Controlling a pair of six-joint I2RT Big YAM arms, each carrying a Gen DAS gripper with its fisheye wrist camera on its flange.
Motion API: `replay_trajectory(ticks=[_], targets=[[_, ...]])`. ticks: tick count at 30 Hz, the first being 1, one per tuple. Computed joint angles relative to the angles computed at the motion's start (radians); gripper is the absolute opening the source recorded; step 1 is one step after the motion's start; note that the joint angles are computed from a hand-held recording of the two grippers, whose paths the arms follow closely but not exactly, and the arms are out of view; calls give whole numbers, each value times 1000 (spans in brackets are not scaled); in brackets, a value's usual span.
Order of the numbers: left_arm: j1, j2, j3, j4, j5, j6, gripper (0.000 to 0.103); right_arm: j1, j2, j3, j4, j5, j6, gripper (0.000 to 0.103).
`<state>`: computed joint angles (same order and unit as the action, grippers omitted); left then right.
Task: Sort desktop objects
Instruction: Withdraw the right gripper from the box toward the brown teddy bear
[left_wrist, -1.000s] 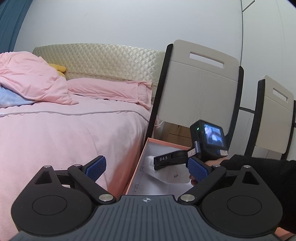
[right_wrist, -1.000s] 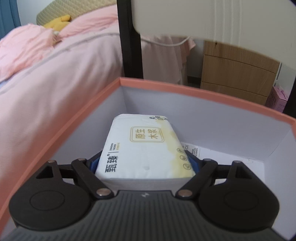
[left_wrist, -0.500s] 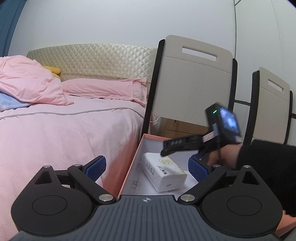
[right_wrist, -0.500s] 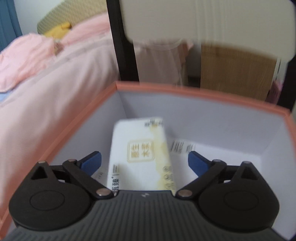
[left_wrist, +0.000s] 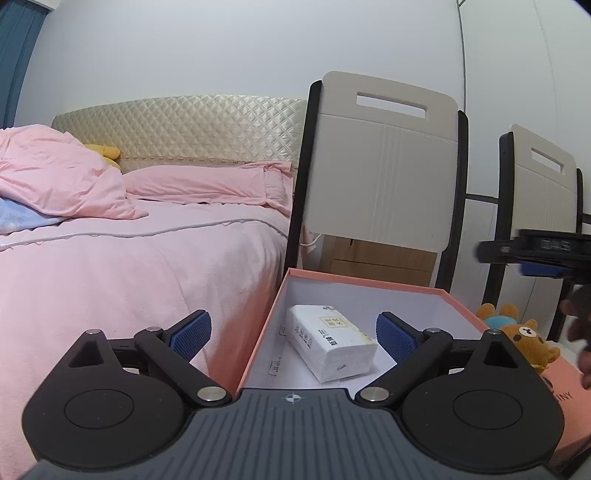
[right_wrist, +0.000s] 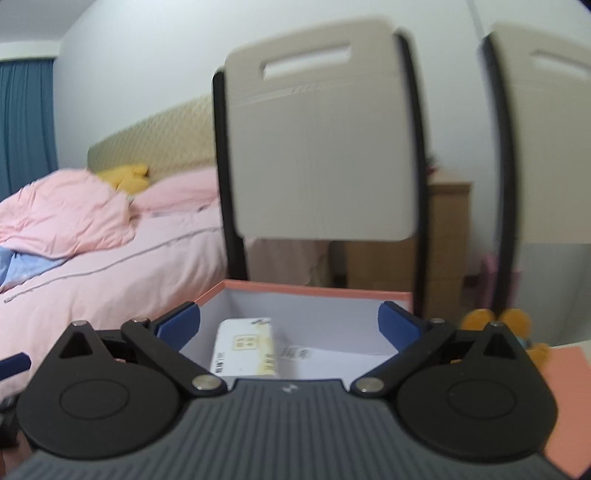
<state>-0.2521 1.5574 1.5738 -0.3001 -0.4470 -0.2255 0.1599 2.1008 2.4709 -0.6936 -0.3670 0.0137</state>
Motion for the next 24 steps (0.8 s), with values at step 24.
replay_trajectory(ticks=[24], targets=[[-3,-14,-22,19,10,40,98,-75,-358,-718,575,145,132,103]])
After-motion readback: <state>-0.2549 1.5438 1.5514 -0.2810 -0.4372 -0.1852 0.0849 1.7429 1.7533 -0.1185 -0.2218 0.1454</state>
